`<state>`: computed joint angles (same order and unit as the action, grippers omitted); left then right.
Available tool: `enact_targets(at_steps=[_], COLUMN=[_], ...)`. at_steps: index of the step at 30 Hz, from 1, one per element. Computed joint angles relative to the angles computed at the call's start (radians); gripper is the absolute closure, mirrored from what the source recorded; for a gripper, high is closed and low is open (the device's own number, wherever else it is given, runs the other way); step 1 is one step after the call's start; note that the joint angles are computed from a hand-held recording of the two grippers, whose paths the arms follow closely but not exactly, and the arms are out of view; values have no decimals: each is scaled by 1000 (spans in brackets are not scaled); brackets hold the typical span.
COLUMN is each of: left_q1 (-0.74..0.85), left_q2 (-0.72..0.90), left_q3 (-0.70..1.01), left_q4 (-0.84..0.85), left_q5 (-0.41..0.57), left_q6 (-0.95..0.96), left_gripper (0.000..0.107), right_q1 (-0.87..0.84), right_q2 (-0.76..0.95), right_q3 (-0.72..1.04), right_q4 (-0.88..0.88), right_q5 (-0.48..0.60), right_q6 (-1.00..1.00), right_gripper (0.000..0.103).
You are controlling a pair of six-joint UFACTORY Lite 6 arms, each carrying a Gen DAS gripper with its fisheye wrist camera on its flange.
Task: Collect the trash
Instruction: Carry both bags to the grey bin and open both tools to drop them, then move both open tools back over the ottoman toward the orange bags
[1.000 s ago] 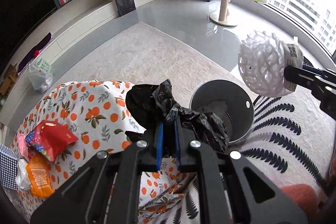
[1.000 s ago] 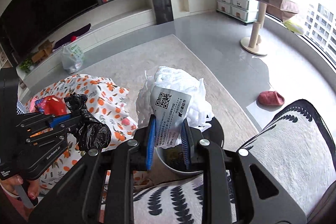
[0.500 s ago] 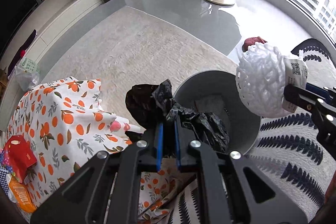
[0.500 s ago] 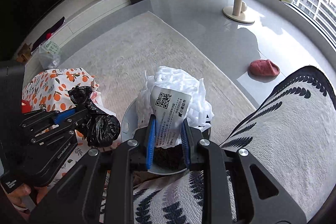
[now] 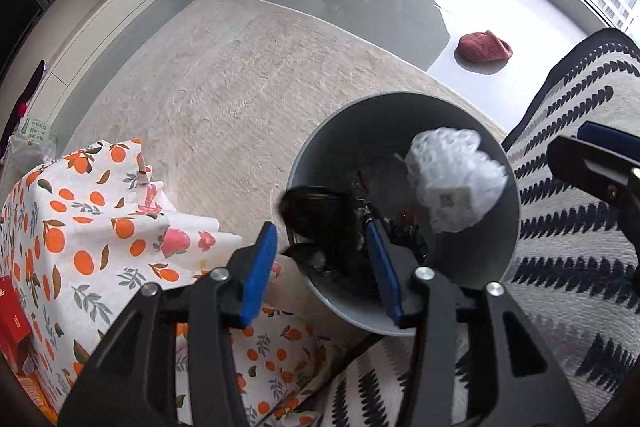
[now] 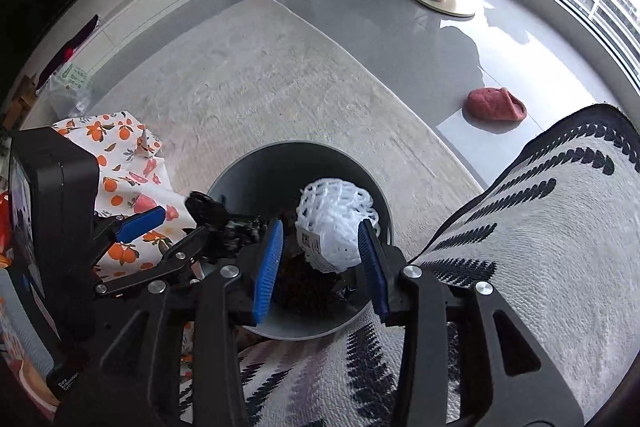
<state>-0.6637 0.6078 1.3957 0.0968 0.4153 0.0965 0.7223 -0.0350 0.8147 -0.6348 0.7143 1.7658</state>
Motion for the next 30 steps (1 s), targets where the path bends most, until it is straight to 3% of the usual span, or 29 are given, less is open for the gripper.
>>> enact_targets(at_steps=[8,12,15,19,26,30], left_q1=[12,37,90,176,393,593], left_q2=[-47,-127,-205,-352,-672,-813], left_q3=[-51,-100,-137,-220,-366,-397], left_q4=[110,253,263,288,45,-183], left_q5=[-27,-32,-26,-36,4,68], left_q6=[-112,-256,-280,-321,-47,259], left_gripper=[52,52,52,40,35,33], right_q1=[14,51,87,167,276,315], right_q2=[1,1,10,72,308,498], right_q3=[40,106,182,351,774,1092], right_q4=[4,-12,-35,-89,-125,-129], right_q5=[66,149,222,348,506,572], right_q6=[-10,-23,-38,-53,-186,-301], right_gripper=[59,59,56,47,44,44])
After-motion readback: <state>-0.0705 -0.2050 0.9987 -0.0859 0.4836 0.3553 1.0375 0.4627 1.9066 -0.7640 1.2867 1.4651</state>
